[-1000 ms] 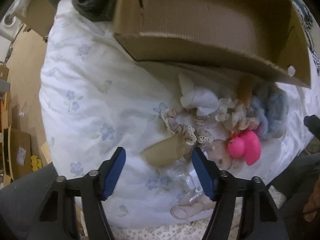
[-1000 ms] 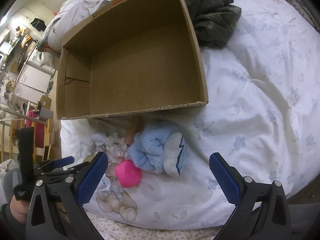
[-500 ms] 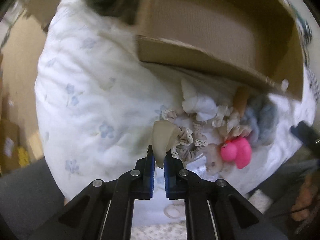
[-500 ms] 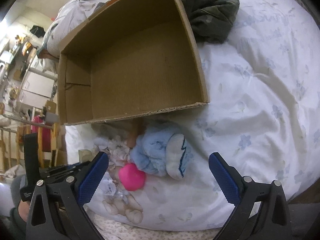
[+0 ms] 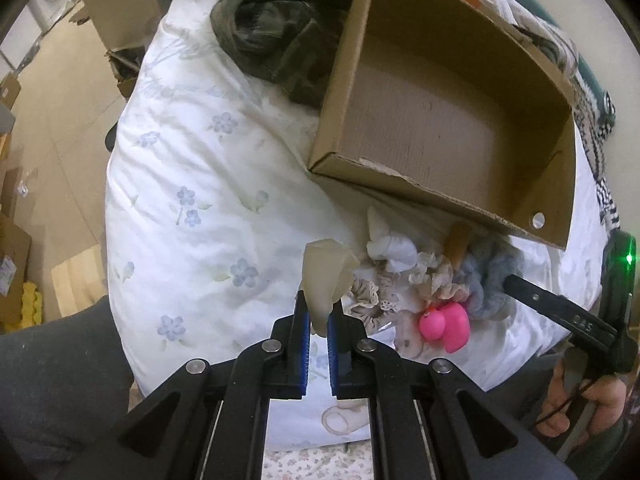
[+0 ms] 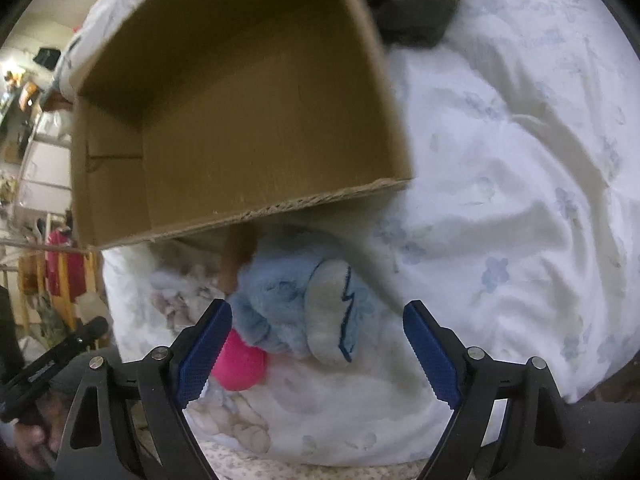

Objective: Organize soft objects
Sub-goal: 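Lower the right gripper onto the light-blue plush and close on it, then carry the light-blue plush with the right gripper over the cardboard box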

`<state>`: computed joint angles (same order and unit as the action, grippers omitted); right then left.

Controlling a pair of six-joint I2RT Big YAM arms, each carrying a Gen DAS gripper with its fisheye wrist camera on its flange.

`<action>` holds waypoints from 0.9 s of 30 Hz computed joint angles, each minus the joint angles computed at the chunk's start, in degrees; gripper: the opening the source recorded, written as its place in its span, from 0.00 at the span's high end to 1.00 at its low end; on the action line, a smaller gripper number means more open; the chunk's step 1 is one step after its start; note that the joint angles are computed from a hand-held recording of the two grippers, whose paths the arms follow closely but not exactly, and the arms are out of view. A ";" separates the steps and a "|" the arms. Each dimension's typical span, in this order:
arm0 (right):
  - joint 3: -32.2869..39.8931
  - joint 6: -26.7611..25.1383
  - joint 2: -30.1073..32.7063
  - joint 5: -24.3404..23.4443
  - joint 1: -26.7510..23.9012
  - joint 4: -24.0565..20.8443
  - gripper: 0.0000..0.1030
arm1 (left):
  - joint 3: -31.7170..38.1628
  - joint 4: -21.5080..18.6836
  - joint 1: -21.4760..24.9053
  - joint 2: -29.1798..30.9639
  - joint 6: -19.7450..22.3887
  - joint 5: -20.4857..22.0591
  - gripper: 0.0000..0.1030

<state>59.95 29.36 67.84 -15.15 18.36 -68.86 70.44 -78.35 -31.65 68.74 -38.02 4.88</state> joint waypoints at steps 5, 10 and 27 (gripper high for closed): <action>0.47 -0.24 3.50 0.11 2.19 0.71 0.41 | 0.19 1.29 -0.75 0.27 -0.37 -0.23 0.93; 0.37 -0.37 3.46 2.46 3.66 0.85 0.65 | 0.28 1.57 -0.92 0.16 -0.41 -0.59 0.93; -0.45 2.11 -9.55 2.84 4.39 0.07 0.66 | 1.75 1.12 -2.97 -1.81 -1.82 -8.80 0.93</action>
